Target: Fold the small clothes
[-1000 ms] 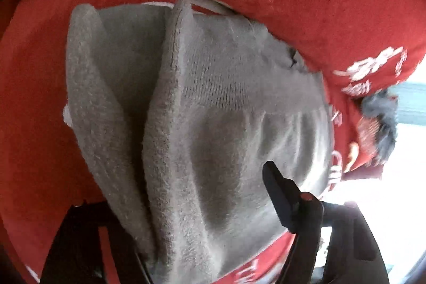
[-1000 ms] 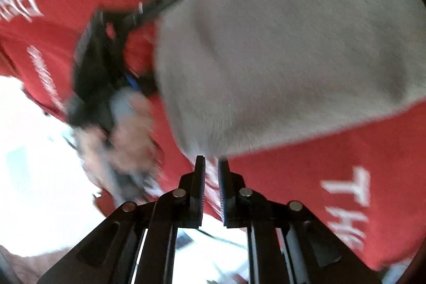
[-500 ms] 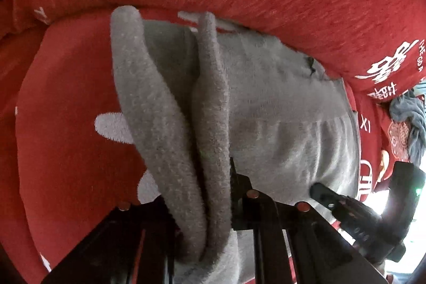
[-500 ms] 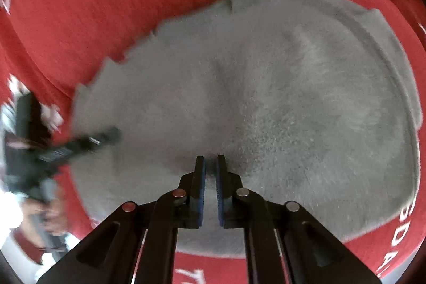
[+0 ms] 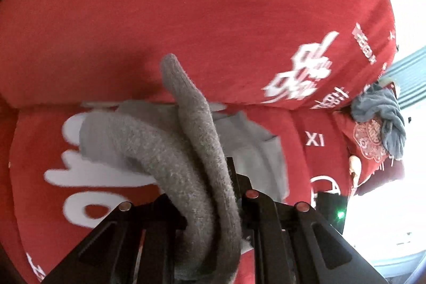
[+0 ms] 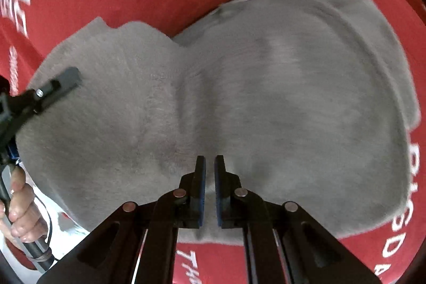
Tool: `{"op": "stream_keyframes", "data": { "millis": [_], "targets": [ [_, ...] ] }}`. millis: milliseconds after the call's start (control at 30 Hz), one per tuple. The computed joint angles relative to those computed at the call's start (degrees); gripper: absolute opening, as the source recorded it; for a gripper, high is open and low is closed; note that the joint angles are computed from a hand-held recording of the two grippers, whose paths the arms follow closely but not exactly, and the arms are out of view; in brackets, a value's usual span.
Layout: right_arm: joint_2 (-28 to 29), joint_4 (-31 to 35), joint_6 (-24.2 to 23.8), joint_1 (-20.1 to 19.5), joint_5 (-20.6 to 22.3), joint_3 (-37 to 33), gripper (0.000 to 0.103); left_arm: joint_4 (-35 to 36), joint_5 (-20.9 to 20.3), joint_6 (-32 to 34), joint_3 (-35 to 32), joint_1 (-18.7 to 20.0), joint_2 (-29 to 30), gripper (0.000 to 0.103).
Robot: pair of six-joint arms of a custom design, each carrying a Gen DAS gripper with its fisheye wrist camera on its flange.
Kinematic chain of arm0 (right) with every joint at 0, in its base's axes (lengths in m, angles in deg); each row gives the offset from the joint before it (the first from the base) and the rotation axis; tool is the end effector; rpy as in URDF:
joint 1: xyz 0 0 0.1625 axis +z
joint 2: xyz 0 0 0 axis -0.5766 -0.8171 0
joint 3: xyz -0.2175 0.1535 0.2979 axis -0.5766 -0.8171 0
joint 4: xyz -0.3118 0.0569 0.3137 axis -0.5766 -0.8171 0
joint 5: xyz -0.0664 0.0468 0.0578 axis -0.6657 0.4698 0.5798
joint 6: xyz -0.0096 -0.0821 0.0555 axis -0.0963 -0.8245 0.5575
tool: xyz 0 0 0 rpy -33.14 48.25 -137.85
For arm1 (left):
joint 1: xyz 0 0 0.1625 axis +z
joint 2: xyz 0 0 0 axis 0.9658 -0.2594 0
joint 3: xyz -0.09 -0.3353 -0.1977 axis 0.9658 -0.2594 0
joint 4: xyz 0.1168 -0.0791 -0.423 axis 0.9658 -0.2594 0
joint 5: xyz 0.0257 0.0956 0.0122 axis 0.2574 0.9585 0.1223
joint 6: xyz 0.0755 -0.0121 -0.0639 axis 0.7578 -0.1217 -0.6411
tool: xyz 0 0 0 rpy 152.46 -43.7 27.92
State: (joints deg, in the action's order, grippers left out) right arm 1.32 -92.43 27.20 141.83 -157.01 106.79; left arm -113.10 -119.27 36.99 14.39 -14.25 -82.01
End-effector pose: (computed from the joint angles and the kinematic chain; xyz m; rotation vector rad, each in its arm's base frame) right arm 0.2626 -0.5544 0.0313 -0.8177 -2.7533 0.7406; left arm -0.2296 -0.7210 0.2522 0.8046 2.8159 0.0905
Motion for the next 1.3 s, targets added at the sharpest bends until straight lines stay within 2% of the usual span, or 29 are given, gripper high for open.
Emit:
{"op": "stream_keyframes", "data": {
  "millis": [133,200,333,433,533,600,733,833,1000,1067,1100,1167,1233,1300],
  "targets": [
    [-5.65,-9.10,2.36,-1.78,2.04,8.67,0.009,-2.46,1.62,0.55,3.42,-4.77,1.43,0.016],
    [-6.54,-12.94,3.76,-2.04,2.46,10.35,0.009,-2.77,3.29,2.85,5.42,-6.84,1.88,0.016],
    [-9.35,-22.39,5.11,-5.68,6.64,17.43,0.012,-4.89,8.88,4.05,11.37,-10.10,3.95,0.016],
    [-9.15,-26.64,6.23,-8.31,9.97,20.15,0.011,-4.58,12.62,4.00,13.39,-11.38,5.31,0.017],
    [-5.72,-29.63,7.14,-8.76,12.01,19.51,0.011,-5.24,15.40,5.62,15.46,-12.34,4.96,0.017],
    [-4.51,-31.17,6.99,-9.64,13.61,19.35,0.011,-5.69,16.42,7.49,16.32,-12.87,4.51,0.030],
    [-3.06,-33.53,7.49,-10.49,15.49,19.43,0.011,-9.90,13.25,13.66,18.50,-14.98,2.56,0.061],
    [-4.25,-33.94,7.34,-11.32,16.42,20.74,0.012,-13.17,10.70,17.48,19.42,-16.36,1.41,0.063],
    [-5.85,-38.36,8.19,-12.48,15.86,23.08,0.012,-10.06,7.00,10.13,15.31,-13.66,0.92,0.063],
    [-5.46,-43.53,9.97,-13.13,15.84,24.61,0.012,-9.90,7.21,7.59,14.73,-11.61,-0.21,0.063],
    [-4.51,-48.21,11.39,-14.12,16.91,25.43,0.013,-10.07,7.90,7.05,14.79,-10.85,-0.62,0.063],
    [-1.94,-56.62,13.72,-16.06,19.35,26.18,0.018,-9.80,10.76,6.57,14.97,-9.15,-1.77,0.063],
    [0.96,-64.84,16.84,-17.91,21.97,26.62,0.032,-8.09,13.59,5.40,14.53,-7.70,-2.12,0.063],
    [2.74,-69.96,18.52,-19.14,24.28,27.19,0.043,-5.31,15.94,3.52,13.60,-6.05,-2.01,0.063]
  ]
}}
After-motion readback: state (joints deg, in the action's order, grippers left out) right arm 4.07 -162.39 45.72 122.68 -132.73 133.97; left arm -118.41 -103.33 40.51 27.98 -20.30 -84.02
